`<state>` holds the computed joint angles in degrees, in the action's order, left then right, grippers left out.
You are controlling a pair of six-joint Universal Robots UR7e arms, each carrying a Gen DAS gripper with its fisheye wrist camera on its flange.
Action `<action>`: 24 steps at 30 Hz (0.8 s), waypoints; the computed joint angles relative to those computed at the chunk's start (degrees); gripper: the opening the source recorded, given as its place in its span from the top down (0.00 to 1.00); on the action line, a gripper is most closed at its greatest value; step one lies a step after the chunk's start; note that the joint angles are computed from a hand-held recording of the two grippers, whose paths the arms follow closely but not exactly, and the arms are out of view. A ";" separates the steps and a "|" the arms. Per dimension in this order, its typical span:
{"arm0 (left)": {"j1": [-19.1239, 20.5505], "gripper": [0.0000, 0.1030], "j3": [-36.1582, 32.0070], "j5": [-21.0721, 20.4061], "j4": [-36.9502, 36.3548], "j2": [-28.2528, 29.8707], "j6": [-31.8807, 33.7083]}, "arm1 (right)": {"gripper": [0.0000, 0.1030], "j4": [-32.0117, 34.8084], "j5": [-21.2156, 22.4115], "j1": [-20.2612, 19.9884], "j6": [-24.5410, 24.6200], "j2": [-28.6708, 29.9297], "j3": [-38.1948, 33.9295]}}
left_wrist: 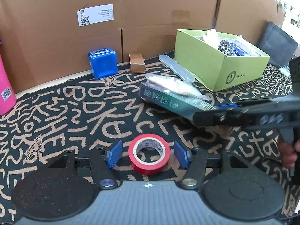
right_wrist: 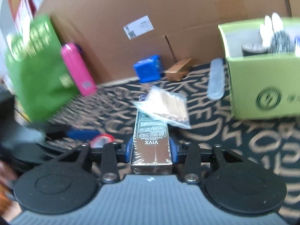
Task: Organize objects
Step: 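Carry the red tape and VIVX box into the shoebox and open both grippers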
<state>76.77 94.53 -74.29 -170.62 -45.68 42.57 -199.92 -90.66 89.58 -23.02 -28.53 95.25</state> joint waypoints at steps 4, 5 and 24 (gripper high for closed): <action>-0.23 0.39 0.28 1.33 -0.48 0.49 0.72 | 0.63 1.82 9.32 -2.30 5.85 -2.28 2.03; -0.26 0.42 0.31 1.61 -0.80 0.68 1.17 | 0.63 0.68 8.71 -2.08 5.44 -2.40 2.36; -5.58 0.53 -5.47 -12.84 0.63 3.18 -1.44 | 0.63 -25.20 1.23 -1.20 -0.30 -8.02 10.41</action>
<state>71.20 89.06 -87.13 -169.99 -42.50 41.13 -225.12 -89.43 88.38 -23.32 -36.56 105.66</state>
